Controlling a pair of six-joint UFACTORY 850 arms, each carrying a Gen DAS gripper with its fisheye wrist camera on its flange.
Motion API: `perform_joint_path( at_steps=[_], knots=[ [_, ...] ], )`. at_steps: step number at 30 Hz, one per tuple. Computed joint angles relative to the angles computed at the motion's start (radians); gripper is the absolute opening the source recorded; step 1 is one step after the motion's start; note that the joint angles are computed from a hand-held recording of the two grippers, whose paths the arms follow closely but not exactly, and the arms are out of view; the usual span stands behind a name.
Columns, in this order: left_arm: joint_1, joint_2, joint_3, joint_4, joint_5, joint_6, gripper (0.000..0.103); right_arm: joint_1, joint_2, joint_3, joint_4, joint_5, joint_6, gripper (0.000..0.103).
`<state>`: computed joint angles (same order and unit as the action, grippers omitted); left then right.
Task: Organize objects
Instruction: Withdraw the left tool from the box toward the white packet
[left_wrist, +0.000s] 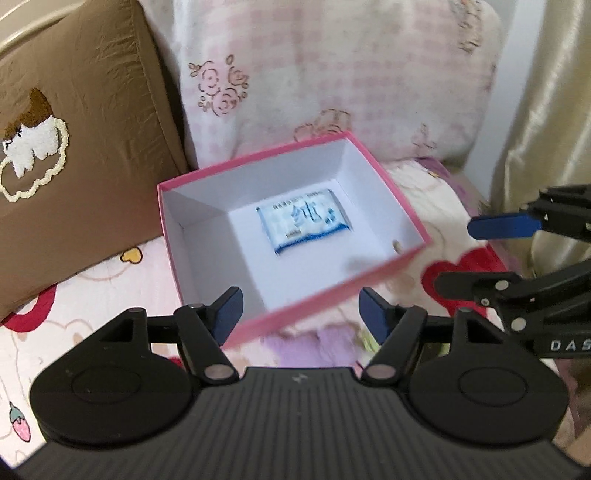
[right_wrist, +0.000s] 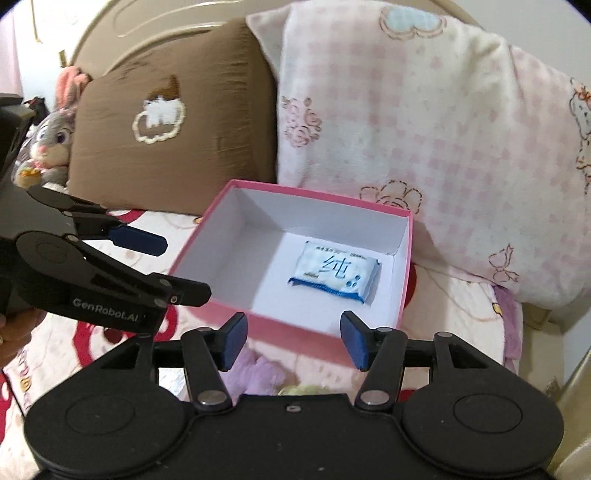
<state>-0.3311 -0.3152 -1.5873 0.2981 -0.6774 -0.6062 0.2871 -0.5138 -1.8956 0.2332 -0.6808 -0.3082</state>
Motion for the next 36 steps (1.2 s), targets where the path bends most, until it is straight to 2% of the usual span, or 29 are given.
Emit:
perform_joint_path(
  at_steps=[4, 11, 16, 18, 23, 26, 29, 36],
  knots=[
    [-0.025, 0.092, 0.093, -0.028, 0.057, 0.002, 0.069, 0.006, 0.103, 0.119, 0.057, 0.016, -0.073, 0.065],
    [-0.092, 0.207, 0.213, 0.062, 0.028, -0.065, 0.074, 0.027, 0.258, 0.315, 0.13, 0.066, -0.182, 0.071],
    [-0.1, 0.255, 0.298, 0.039, 0.014, -0.086, 0.075, 0.044, 0.317, 0.417, 0.175, 0.073, -0.227, 0.075],
    [-0.107, 0.269, 0.331, 0.06, 0.002, -0.146, 0.075, 0.053, 0.328, 0.443, 0.173, 0.062, -0.233, 0.076],
    [-0.088, 0.292, 0.392, -0.098, 0.016, -0.071, 0.076, 0.062, 0.334, 0.482, 0.195, 0.014, -0.233, 0.076],
    [-0.096, 0.292, 0.412, -0.117, 0.014, -0.069, 0.076, 0.063, 0.338, 0.499, 0.2, -0.004, -0.24, 0.076],
    [-0.104, 0.295, 0.438, -0.136, 0.043, -0.068, 0.077, 0.059, 0.342, 0.527, 0.239, -0.005, -0.269, 0.076],
    [-0.114, 0.256, 0.477, -0.095, 0.106, -0.166, 0.077, 0.084, 0.336, 0.626, 0.307, 0.123, -0.273, 0.077]
  ],
)
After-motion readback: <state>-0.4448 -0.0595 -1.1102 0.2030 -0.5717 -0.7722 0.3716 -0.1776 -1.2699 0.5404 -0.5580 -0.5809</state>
